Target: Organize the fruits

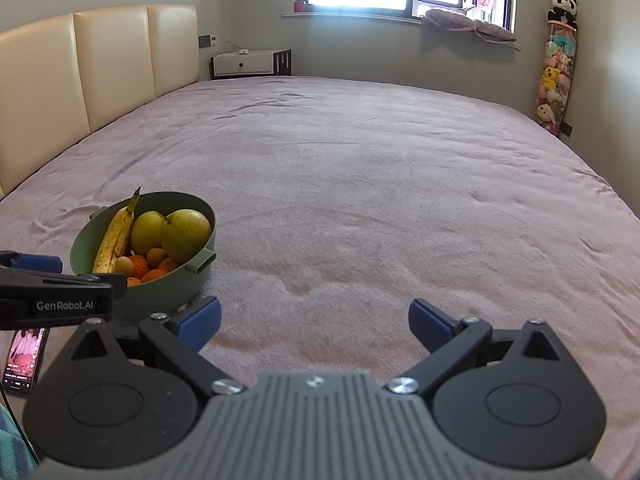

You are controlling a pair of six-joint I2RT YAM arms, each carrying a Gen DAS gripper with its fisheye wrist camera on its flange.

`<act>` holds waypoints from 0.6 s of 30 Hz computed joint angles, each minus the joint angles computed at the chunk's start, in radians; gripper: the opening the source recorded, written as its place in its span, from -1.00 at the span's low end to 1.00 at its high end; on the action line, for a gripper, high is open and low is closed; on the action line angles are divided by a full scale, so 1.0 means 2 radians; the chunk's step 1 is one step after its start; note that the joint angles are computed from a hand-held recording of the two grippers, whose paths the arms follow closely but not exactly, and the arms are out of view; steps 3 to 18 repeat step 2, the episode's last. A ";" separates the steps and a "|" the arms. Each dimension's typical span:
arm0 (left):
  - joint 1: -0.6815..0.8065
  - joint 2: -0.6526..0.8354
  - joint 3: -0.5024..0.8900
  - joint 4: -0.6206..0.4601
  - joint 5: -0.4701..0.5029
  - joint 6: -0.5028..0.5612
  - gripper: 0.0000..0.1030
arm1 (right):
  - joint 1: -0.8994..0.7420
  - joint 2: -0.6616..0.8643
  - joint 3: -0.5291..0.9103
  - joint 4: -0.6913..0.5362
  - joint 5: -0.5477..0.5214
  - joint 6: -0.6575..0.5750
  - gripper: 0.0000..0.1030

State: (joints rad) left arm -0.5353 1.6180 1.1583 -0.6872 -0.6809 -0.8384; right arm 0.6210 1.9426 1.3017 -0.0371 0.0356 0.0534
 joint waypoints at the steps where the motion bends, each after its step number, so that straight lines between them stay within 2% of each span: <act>1: 0.000 0.000 0.000 -0.001 -0.001 -0.001 0.75 | -0.001 0.000 0.000 0.000 -0.001 0.000 0.88; 18: 0.001 -0.001 -0.001 0.000 0.000 -0.001 0.75 | 0.000 0.000 -0.001 0.000 0.000 0.000 0.88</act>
